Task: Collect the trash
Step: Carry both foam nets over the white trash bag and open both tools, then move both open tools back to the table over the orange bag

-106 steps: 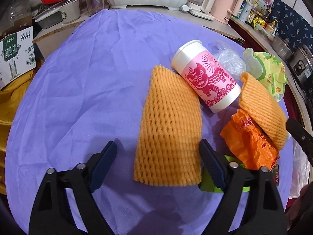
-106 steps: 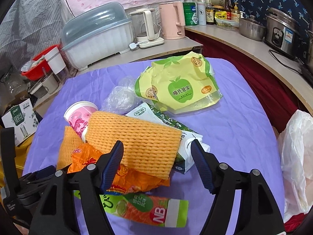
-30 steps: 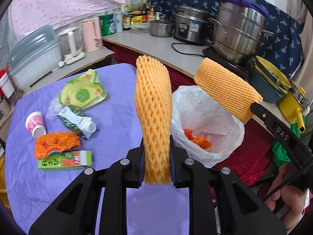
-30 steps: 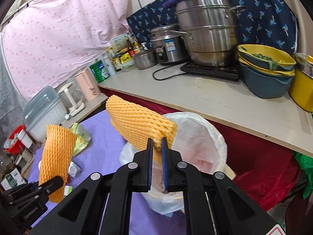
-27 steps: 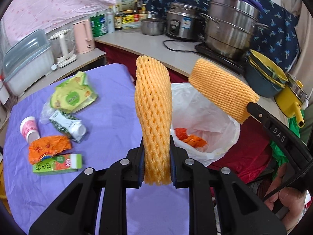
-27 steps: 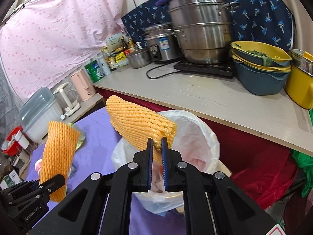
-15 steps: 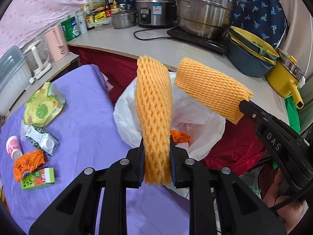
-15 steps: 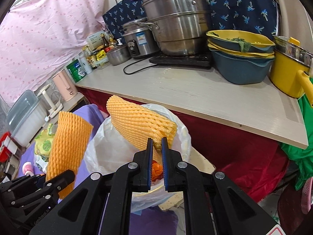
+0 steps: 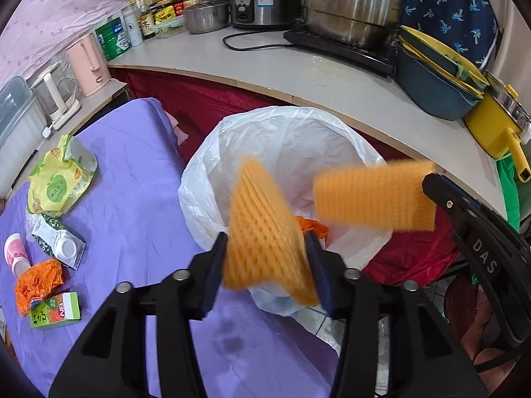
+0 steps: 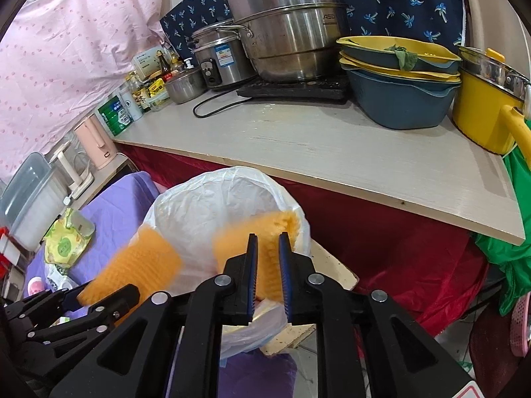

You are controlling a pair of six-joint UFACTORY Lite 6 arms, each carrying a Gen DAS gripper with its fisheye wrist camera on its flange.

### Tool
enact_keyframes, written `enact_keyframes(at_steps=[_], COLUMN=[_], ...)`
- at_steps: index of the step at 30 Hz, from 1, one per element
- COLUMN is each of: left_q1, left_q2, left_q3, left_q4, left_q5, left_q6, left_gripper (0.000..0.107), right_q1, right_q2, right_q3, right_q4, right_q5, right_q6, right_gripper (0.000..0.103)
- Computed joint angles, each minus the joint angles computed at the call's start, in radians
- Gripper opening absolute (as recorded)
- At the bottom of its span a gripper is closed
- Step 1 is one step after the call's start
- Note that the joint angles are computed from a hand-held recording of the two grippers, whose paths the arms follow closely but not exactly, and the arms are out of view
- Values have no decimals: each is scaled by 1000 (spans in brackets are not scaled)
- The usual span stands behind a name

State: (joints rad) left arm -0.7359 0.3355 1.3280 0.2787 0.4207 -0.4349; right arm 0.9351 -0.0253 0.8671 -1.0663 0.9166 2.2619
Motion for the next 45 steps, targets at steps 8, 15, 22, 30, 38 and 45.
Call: enact_keyframes(at_steps=[8,15,22,30,38,45], left_q1=[31,57,106,206,381,595], left_q2=[-25,-53,-106,-187,-271,-299], left_q3=[-13,-34,-81,-154,-239,-282], left_q4=[11,-27,-76,-176,-318,-528], left_q5=[-13,-14,-24,-38,-48,-29], left_q6=[-16,16,67,184,370,625], left_gripper=[69,69,69,70,74,74], right_q1=[15,29,52,74,94,109], right_q2=[27,50,114,245,430,642], right_q3=[51,94,186,364,604,896], right_q4=[-8,-1,5,14,37,94], right_q5=[30,46,62,65,55,49], right_q6=[-9,-31,-69,-144,-247,-387], right_gripper=[30,34,35,36,39,39])
